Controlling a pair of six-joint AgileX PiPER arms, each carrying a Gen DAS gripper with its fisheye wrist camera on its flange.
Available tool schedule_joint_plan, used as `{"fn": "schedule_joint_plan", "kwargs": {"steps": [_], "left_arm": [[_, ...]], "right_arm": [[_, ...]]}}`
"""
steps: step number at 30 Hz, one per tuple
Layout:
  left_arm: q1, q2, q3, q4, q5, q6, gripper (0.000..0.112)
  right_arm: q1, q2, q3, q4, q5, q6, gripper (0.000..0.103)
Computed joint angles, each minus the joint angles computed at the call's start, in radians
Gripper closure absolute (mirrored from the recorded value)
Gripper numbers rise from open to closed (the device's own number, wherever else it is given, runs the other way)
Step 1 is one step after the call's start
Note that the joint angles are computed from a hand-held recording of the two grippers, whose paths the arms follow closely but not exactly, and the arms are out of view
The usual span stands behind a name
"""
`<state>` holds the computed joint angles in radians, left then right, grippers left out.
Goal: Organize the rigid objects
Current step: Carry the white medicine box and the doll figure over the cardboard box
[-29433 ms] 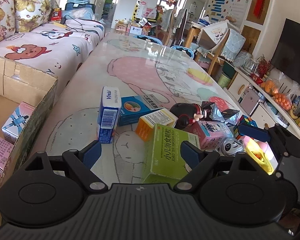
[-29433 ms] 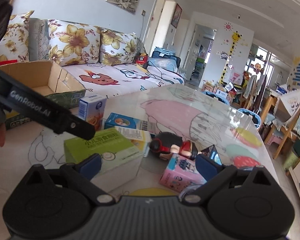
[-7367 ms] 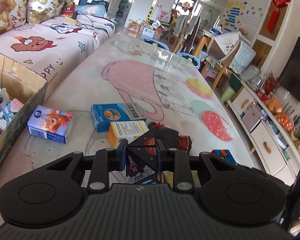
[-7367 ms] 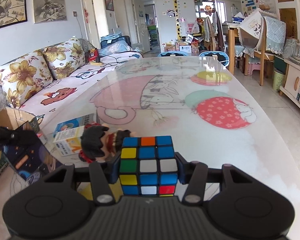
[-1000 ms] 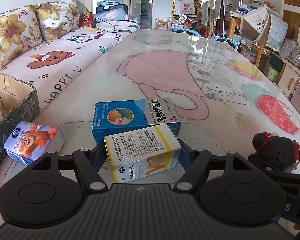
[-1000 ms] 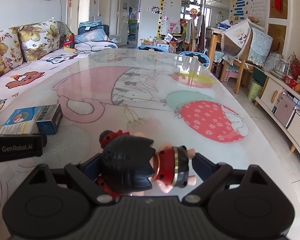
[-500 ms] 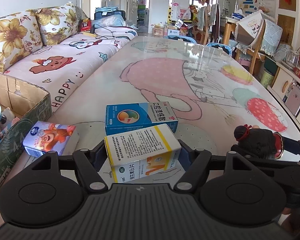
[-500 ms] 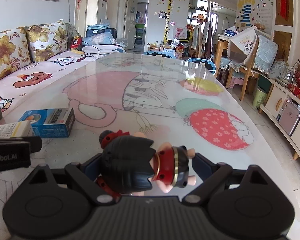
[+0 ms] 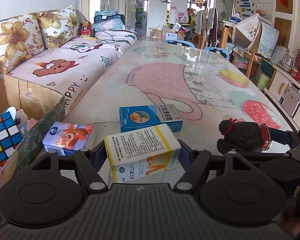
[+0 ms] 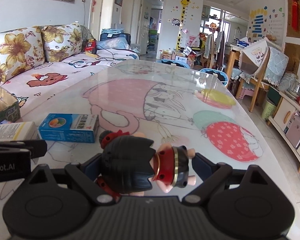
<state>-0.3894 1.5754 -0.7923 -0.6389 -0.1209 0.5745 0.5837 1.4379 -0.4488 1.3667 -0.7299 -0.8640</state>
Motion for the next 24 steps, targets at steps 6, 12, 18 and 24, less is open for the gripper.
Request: {"fn": "schedule_joint_plan", "kwargs": {"steps": [6,12,18,24], "left_arm": [[0.000,-0.001,0.006,0.011,-0.007,-0.020,0.024],[-0.003,-0.010,0.017,0.105,-0.014,-0.136,0.024],[0.019,-0.024,0.032,0.436,-0.010,-0.471,0.024],[0.025,-0.032,0.043,0.543,-0.014,-0.589,0.024]], "right_arm": [[0.044,0.004,-0.014,0.015,-0.023,-0.028,0.010],[0.085,0.002,-0.024,0.037,-0.043,-0.048,0.010],[0.124,0.021,-0.044,0.054,-0.057,-0.073,0.010],[0.152,0.048,-0.079,0.072,-0.059,-0.100,0.010]]}}
